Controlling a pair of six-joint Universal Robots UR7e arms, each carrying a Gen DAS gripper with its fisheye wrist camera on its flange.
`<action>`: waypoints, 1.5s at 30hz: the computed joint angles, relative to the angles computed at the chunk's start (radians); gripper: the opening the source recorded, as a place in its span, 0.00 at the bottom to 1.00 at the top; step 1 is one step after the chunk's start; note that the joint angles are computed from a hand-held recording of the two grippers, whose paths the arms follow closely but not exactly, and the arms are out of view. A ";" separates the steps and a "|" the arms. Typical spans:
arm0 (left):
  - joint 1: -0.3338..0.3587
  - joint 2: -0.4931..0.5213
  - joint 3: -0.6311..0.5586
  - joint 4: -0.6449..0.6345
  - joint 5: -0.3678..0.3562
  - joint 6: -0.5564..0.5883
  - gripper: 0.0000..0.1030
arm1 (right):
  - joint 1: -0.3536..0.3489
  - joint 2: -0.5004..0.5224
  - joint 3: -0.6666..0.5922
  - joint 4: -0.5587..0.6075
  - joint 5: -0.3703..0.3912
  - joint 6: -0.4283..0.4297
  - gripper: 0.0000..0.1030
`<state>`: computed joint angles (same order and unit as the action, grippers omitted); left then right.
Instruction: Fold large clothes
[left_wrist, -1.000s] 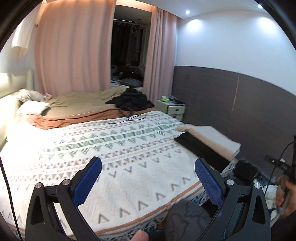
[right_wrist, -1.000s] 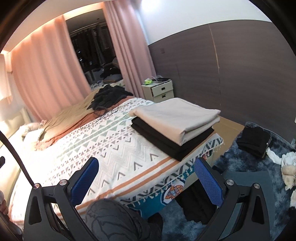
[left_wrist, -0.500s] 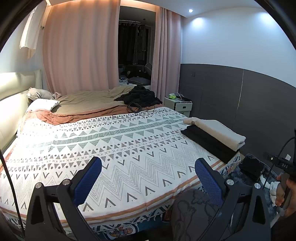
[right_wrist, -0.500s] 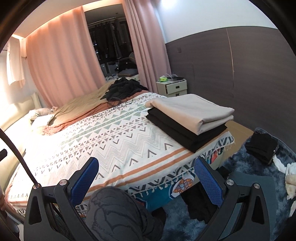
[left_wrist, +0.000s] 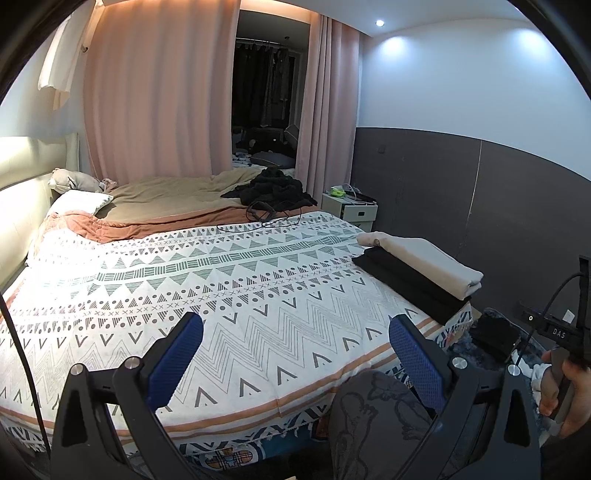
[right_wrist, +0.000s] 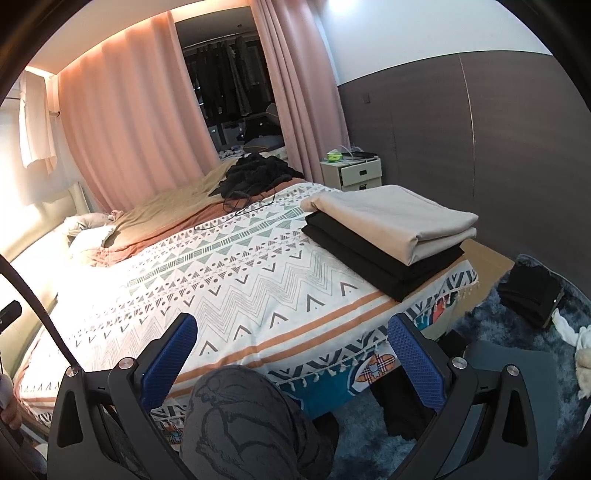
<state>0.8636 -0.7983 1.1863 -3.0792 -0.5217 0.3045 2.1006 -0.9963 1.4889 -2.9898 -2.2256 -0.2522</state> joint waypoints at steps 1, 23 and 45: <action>0.000 0.000 0.000 -0.004 0.001 0.002 1.00 | 0.002 0.002 0.000 -0.001 -0.002 -0.001 1.00; -0.004 -0.009 0.021 -0.034 0.029 -0.010 1.00 | 0.025 0.023 0.011 -0.018 -0.006 0.029 1.00; -0.005 -0.014 0.031 -0.075 0.049 0.000 1.00 | 0.041 0.051 0.000 -0.015 -0.014 0.056 1.00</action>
<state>0.8589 -0.8126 1.2173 -3.1541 -0.4724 0.3049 2.1417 -0.9457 1.4885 -3.0047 -2.2398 -0.1958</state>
